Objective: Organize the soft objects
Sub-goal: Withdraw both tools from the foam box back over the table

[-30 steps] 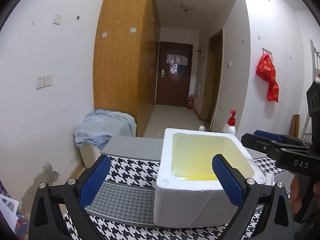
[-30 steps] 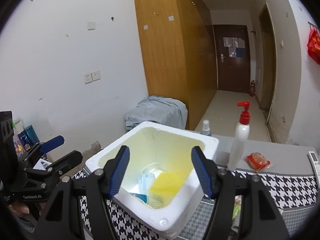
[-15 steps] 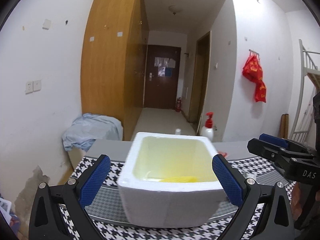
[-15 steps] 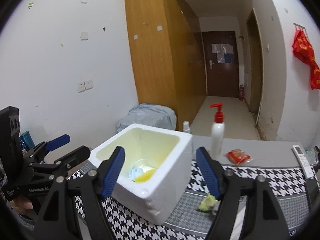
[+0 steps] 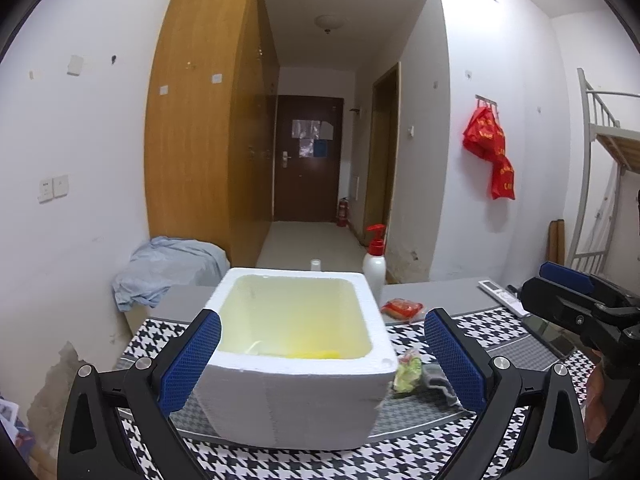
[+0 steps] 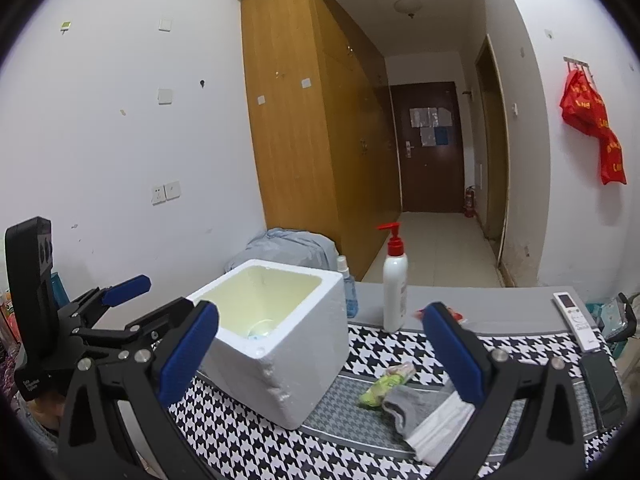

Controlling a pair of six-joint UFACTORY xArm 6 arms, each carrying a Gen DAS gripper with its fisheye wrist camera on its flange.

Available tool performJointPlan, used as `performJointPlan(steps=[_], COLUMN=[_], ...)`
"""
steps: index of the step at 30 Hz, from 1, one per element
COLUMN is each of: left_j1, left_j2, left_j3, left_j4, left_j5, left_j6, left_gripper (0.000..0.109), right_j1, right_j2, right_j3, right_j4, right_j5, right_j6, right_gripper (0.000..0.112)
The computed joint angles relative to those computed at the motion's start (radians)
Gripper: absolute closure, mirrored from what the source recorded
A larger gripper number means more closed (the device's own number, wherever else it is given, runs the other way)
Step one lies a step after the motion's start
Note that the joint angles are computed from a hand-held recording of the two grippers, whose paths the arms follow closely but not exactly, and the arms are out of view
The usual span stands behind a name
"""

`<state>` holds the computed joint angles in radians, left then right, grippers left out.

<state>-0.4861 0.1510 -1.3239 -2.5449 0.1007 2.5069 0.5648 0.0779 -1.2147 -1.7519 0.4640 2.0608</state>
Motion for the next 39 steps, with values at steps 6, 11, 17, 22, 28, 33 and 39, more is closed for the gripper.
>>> performJointPlan(steps=[6, 11, 17, 22, 28, 33, 39], left_j1=[-0.015, -0.026, -0.036, -0.037, -0.043, -0.036, -0.039], left_j2=[-0.005, -0.004, -0.018, -0.022, -0.015, -0.011, -0.006], left_j3=[0.014, 0.02, 0.043, 0.062, 0.074, 0.095, 0.118], left_j4=[0.081, 0.128, 0.116, 0.081, 0.072, 0.035, 0.022], left_j5=[0.024, 0.038, 0.075, 0.096, 0.115, 0.149, 0.176], left_j6=[-0.09, -0.142, -0.122, -0.076, -0.054, -0.011, 0.022], left_gripper=[0.007, 0.007, 0.007, 0.007, 0.007, 0.007, 0.007], right_j1=[0.007, 0.018, 0.029, 0.032, 0.044, 0.044, 0.032], right_j2=[-0.047, -0.078, -0.105, -0.115, -0.114, -0.11, -0.105], right_j3=[0.057, 0.096, 0.135, 0.156, 0.172, 0.186, 0.206], right_j4=[-0.023, -0.017, -0.004, -0.008, 0.003, 0.018, 0.036], right_j5=[0.038, 0.081, 0.121, 0.136, 0.164, 0.175, 0.172], right_j6=[0.035, 0.037, 0.039, 0.062, 0.066, 0.07, 0.091], right_gripper=[0.009, 0.009, 0.009, 0.009, 0.009, 0.009, 0.009])
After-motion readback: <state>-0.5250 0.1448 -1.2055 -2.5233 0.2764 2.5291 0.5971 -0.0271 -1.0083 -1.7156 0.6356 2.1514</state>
